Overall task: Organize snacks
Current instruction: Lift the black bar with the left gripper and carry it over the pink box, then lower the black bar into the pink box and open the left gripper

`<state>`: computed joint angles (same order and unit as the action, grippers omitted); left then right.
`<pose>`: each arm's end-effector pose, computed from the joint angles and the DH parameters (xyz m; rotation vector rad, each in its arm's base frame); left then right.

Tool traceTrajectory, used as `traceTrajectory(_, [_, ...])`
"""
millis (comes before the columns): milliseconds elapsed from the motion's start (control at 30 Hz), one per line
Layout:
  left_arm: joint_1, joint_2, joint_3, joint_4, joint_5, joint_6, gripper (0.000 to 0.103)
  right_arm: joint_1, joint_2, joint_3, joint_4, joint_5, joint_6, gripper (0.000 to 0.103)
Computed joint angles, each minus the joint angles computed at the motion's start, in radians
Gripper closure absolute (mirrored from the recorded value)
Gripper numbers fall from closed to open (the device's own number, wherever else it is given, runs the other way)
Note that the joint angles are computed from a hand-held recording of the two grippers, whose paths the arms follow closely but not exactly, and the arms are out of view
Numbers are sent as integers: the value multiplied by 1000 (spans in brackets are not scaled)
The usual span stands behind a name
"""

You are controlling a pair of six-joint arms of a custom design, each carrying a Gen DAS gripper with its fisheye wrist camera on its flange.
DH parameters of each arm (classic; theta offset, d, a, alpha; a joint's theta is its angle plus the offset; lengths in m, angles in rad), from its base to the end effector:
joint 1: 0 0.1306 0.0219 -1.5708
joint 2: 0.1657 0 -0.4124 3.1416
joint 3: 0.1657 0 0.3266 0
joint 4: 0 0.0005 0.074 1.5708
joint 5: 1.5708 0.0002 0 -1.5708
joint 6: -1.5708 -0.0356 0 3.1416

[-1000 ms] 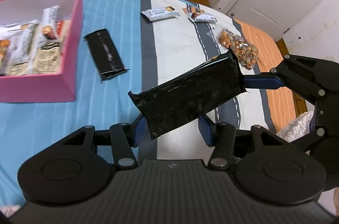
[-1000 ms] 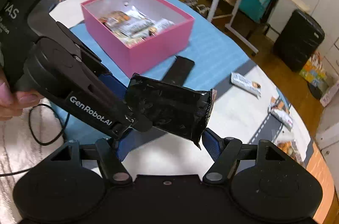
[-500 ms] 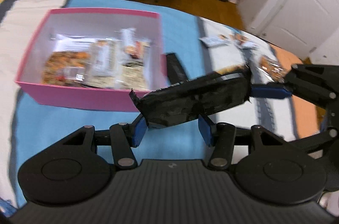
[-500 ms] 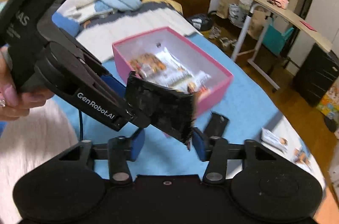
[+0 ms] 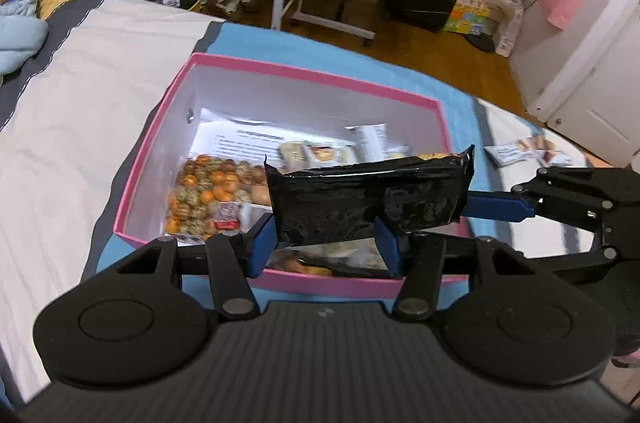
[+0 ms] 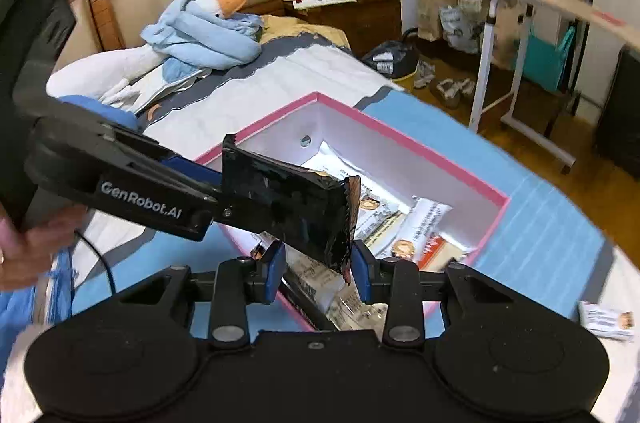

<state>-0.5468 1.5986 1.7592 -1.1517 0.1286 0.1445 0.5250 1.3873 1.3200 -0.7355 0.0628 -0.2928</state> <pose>0.4102 -0.2556 0.4960 0.5700 2.5445 -0.4214 0.3617 0.2063 0.4420 -0.2472 2.3819 0.3157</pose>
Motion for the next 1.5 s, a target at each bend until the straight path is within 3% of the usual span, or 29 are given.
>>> traceTrajectory(333, [8, 28, -50, 94, -90, -41, 45, -20, 107, 35, 14, -38, -2, 59])
traceTrajectory(433, [16, 7, -69, 110, -62, -32, 45, -28, 96, 44, -51, -40, -15, 58])
traceTrajectory(633, [6, -45, -79, 103, -62, -42, 45, -53, -13, 25, -120, -56, -8, 56])
traceTrajectory(1067, [-102, -113, 43, -38, -64, -69, 37, -106, -226, 92, -394, 16, 50, 45])
traceTrajectory(1267, [-187, -92, 101, -64, -85, -75, 35, -149, -338, 56, -404, 19, 104, 37])
traceTrajectory(1367, [-231, -71, 125, -62, -81, -66, 31, -198, -368, 44, -424, 26, 128, 28])
traceTrajectory(1500, [-288, -36, 144, -31, -53, -51, 29, -279, -398, 15, -417, 35, 170, 27])
